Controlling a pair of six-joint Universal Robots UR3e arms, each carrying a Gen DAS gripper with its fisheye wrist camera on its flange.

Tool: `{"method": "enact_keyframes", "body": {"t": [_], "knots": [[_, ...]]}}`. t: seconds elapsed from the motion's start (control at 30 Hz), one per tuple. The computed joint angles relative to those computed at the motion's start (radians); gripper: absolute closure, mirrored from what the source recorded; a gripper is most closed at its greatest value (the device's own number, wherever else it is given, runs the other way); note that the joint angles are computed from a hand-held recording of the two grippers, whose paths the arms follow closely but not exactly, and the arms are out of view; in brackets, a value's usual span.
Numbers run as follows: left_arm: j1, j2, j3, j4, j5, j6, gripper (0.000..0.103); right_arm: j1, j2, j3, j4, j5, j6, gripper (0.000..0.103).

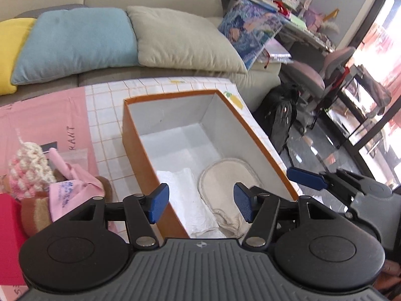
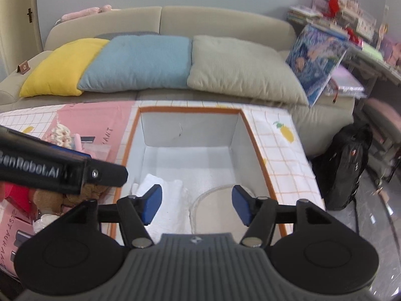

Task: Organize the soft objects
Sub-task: 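Lower both tools into the orange box and open both to release, then grasp the knitted orange ball with the right tool while the left tool reaches the plastic bundle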

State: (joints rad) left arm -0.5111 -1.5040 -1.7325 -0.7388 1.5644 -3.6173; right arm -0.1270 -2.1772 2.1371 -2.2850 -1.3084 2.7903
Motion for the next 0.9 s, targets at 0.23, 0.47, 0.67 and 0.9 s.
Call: {"method": "enact_keyframes", "body": {"t": [0.23, 0.47, 0.67, 0.9], "knots": [[-0.027, 0.162, -0.131, 0.06, 0.103, 0.015, 0.033, 0.101, -0.113, 0.04, -0.008, -0.055, 0.104, 0.038], [-0.043, 0.34, -0.259, 0.032, 0.169, 0.017, 0.033, 0.333, -0.112, 0.098, -0.122, -0.194, 0.332, 0.036], [0.061, 0.568, -0.398, -0.088, 0.1, 0.045, 0.033, 0.537, -0.022, 0.109, -0.192, -0.3, 0.495, 0.036], [0.244, 0.857, -0.537, -0.285, -0.019, 0.1, 0.033, 0.702, 0.097, 0.111, -0.245, -0.344, 0.549, 0.036]]}}
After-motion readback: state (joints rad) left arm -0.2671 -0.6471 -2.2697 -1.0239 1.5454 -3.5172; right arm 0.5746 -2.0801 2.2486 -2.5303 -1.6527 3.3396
